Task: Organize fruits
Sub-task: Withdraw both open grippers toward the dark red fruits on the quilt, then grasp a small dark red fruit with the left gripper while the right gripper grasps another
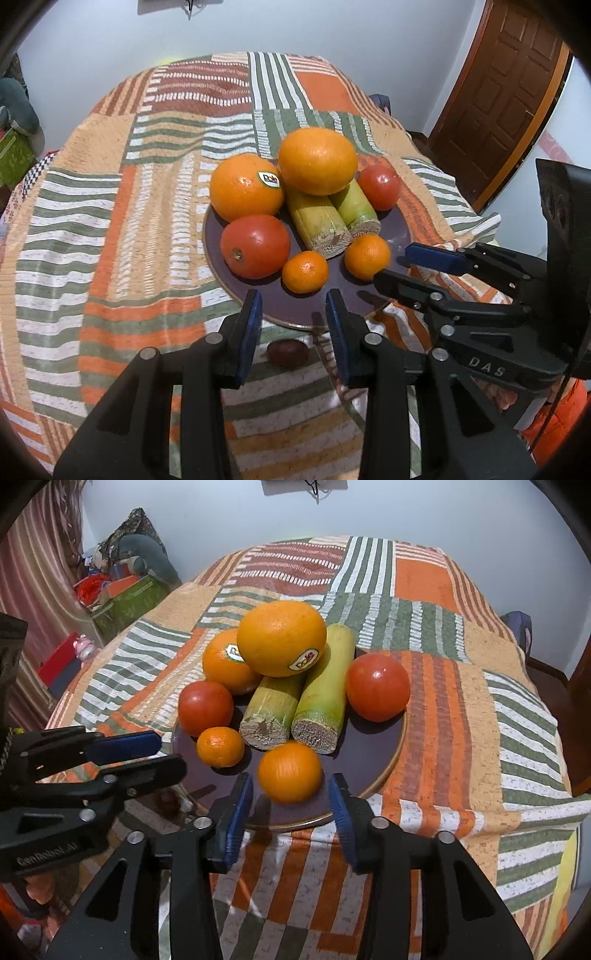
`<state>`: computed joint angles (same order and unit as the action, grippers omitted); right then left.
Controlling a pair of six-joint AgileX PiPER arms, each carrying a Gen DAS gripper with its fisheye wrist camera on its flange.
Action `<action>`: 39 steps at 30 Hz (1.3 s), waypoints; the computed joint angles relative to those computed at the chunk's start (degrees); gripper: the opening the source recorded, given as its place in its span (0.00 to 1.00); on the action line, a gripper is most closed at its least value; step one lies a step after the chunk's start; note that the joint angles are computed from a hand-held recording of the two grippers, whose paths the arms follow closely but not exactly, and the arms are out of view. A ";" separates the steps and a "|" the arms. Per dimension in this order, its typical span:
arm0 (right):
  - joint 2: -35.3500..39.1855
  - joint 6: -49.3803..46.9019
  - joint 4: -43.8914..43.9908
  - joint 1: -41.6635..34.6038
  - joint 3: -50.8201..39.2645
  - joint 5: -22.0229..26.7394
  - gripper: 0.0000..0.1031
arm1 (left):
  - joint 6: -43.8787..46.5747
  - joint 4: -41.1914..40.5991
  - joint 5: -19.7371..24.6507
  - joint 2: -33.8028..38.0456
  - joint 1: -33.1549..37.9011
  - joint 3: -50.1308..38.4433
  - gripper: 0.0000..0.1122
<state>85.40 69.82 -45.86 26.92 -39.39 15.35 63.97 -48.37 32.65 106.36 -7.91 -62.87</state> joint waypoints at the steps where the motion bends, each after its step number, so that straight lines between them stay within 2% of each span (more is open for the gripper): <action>1: -0.76 0.91 -0.63 0.63 0.19 0.70 0.42 | 0.40 0.05 0.27 -0.74 0.43 0.48 0.31; 9: -5.38 5.05 -1.54 6.79 1.30 5.89 0.43 | 3.47 0.98 1.43 -5.03 4.07 4.82 0.33; 13: -5.29 7.62 -1.74 10.51 1.71 7.25 0.43 | 4.82 1.82 1.62 -5.66 5.78 6.89 0.33; 19: -2.17 9.38 -1.18 12.90 1.23 5.16 0.43 | 7.27 1.93 2.24 -5.64 8.04 9.39 0.33; 24: 2.26 3.30 4.15 11.95 -1.23 2.46 0.42 | 8.55 1.97 2.40 -5.11 9.20 10.18 0.33; 29: 5.90 1.03 5.84 12.30 -3.11 2.62 0.26 | 9.13 1.54 2.71 -4.78 8.91 10.07 0.33; 31: 5.84 3.18 3.42 12.60 -2.94 3.03 0.23 | 9.21 1.18 2.41 -4.68 8.27 9.92 0.33; 39: 0.62 10.00 -2.87 11.62 1.17 1.66 0.22 | 8.42 -0.34 -0.23 -2.95 3.46 7.99 0.33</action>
